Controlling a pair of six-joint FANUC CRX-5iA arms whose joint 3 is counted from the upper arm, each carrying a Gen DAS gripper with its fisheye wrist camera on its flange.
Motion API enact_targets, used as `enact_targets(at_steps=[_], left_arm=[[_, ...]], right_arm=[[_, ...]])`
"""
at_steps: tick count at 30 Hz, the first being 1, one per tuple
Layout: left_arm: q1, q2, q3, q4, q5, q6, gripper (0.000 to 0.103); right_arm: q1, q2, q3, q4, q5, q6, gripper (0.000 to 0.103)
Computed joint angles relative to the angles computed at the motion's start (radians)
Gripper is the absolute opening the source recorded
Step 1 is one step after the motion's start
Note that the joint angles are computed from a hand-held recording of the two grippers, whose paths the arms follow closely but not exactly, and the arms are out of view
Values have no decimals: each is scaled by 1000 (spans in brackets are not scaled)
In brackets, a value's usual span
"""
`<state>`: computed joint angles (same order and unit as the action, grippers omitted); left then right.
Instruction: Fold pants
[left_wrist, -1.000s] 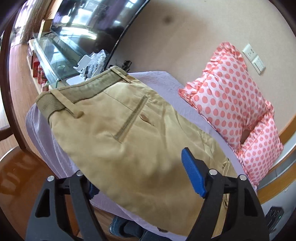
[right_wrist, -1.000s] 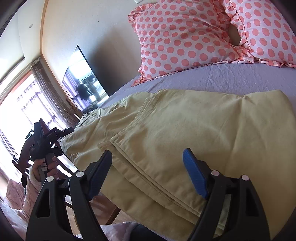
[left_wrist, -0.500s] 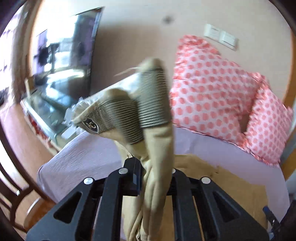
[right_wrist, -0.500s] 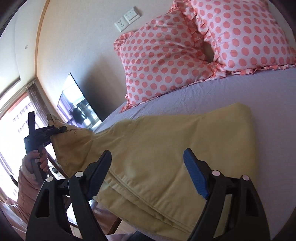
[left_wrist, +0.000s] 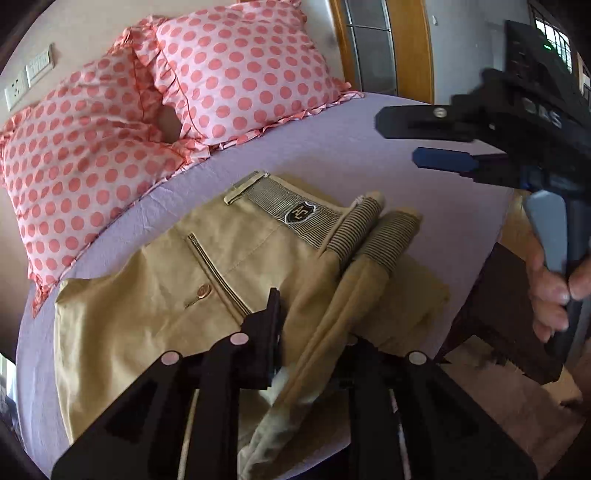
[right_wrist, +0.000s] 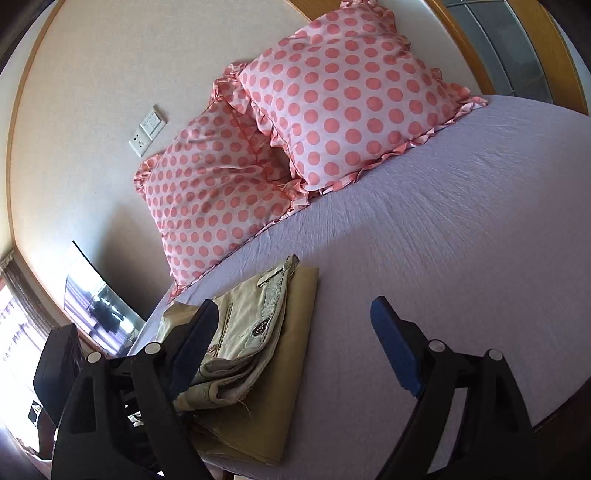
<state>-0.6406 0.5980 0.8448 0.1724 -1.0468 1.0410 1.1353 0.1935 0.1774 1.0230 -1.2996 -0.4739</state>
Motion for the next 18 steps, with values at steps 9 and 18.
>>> enact_targets(at_steps=[9, 18], left_arm=[[207, -147, -189, 251, 78, 0, 61], [331, 294, 526, 173, -414, 448, 61]], right_arm=[[-118, 34, 121, -312, 207, 299, 80], [-176, 107, 265, -518, 157, 496, 54]])
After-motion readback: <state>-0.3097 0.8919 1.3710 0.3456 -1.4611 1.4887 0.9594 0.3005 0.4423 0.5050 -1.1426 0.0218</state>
